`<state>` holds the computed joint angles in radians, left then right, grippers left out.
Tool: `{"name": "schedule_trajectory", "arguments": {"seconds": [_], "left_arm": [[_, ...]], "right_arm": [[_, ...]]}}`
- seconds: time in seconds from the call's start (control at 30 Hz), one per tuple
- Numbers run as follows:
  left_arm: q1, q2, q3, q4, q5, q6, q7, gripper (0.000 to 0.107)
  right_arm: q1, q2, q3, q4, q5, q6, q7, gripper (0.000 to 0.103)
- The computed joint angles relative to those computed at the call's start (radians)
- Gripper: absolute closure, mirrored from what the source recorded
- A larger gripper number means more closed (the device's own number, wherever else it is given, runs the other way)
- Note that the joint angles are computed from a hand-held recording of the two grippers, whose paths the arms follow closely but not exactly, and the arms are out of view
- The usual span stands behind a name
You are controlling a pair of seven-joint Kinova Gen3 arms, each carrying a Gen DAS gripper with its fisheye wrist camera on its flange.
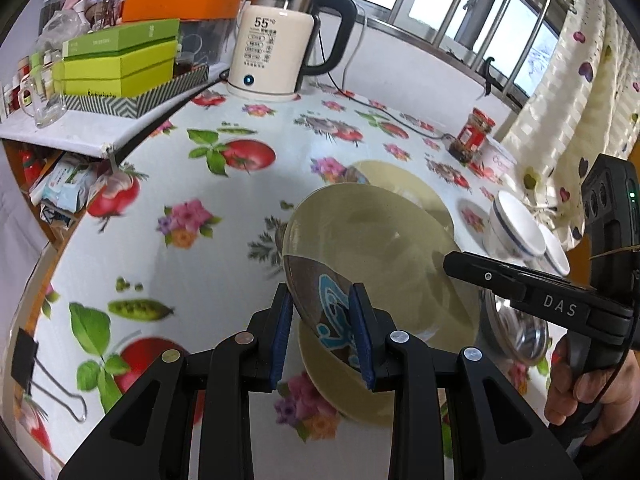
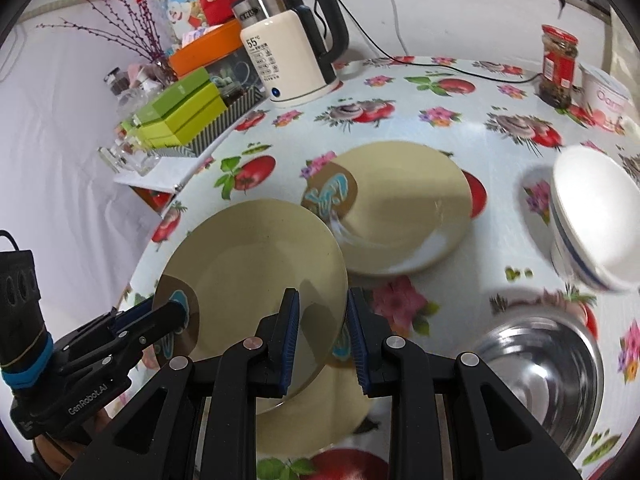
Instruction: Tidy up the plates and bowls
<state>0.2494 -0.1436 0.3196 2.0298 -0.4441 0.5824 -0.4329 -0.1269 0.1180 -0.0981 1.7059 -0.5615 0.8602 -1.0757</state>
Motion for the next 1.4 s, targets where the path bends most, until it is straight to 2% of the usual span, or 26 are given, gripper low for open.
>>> {"name": "schedule_trajectory", "arguments": {"seconds": [0.4, 0.87, 1.3, 1.4], "left_arm": [[0.039, 0.018, 0.003, 0.015, 0.015, 0.01, 0.003, 0.077], [0.083, 0.044, -0.01, 0.003, 0.017, 0.032, -0.011, 0.077], [0.082, 0.042, -0.021, 0.008, 0.027, 0.022, -0.006, 0.076], [0.074, 0.031, -0.027, 0.015, 0.033, 0.011, -0.01, 0.076]], "right_arm": [[-0.001, -0.031, 0.011, 0.075, 0.03, -0.024, 0.01, 0.079], [-0.002, -0.052, 0.023, 0.112, 0.043, -0.039, 0.019, 0.078], [-0.019, -0.072, 0.02, 0.129, 0.075, -0.089, 0.018, 0.078], [-0.032, -0.078, 0.018, 0.128, 0.113, -0.1, -0.016, 0.077]]}}
